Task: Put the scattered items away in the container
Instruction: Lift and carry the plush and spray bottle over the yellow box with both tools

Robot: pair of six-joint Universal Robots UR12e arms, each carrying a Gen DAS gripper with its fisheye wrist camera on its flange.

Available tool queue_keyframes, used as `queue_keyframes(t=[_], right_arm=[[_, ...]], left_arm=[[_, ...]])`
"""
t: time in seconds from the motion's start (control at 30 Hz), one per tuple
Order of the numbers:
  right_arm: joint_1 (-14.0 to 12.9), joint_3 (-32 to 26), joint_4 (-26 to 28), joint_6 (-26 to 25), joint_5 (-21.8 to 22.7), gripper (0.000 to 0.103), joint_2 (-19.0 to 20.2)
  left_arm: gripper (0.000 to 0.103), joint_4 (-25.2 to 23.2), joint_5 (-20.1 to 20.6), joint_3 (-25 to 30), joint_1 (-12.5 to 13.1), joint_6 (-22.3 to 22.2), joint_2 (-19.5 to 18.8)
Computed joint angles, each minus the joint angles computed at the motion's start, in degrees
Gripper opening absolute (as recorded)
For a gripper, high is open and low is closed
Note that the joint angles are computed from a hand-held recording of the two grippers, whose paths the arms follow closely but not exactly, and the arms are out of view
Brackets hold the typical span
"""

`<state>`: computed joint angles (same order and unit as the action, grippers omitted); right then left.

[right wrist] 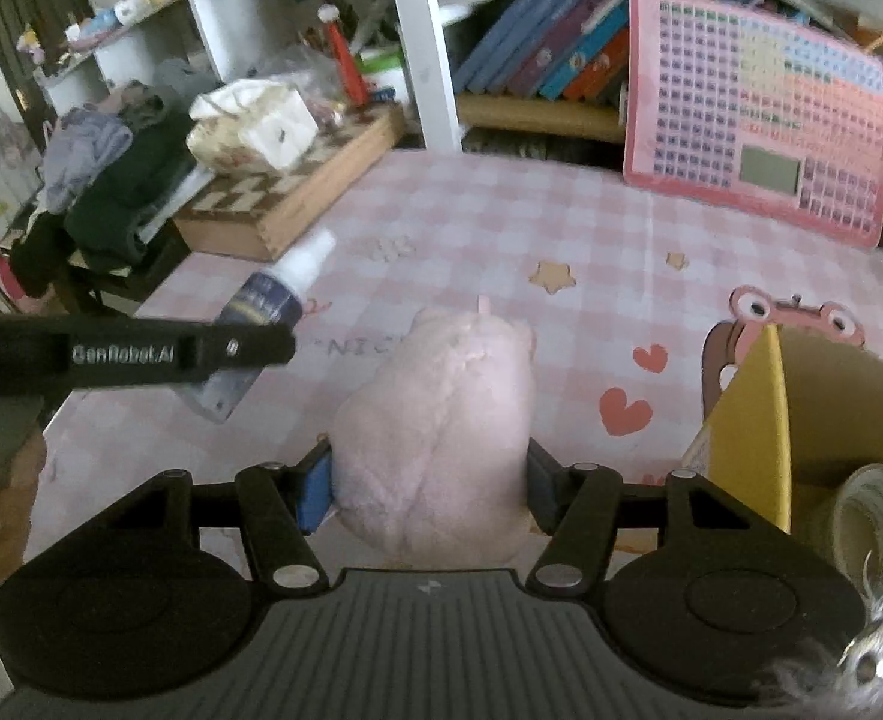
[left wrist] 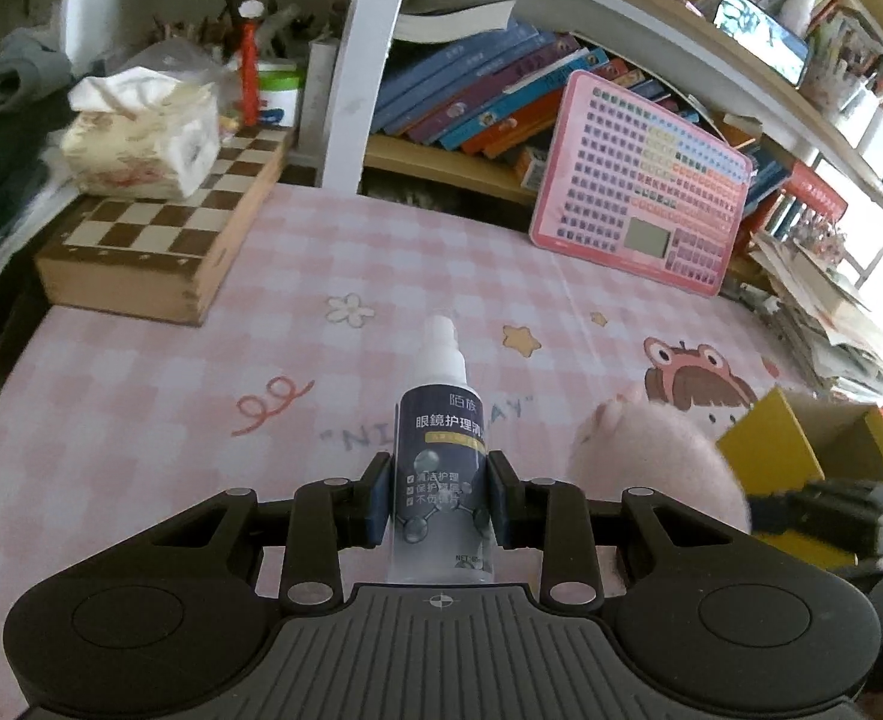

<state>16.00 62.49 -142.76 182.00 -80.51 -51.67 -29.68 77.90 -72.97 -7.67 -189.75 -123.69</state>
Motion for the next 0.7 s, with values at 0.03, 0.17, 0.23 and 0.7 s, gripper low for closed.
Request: queue_keyframes(t=[0.03, 0.17, 0.23, 0.7], right_arm=[[0.1, 0.6, -0.8, -0.1, -0.4, 0.059, -0.4], [0.2, 3.2, -3.0, -1.6, -0.5, 0.059, -2.4], [0.1, 4.5, -2.9, -1.7, -0.1, 0.059, -3.4], [2.1, 13.8, -6.2, 3.7, -1.3, 0.059, -9.7]], left_arm=[[0.03, 0.5, -0.2, -0.8, 0.1, -0.3, 0.6], [0.03, 3.1, -1.8, -4.1, 0.6, -1.2, 2.9], [0.03, 4.2, -2.8, -5.8, 0.9, -1.5, 4.1], [0.03, 9.9, -6.3, -15.7, 2.1, -0.8, 11.1]])
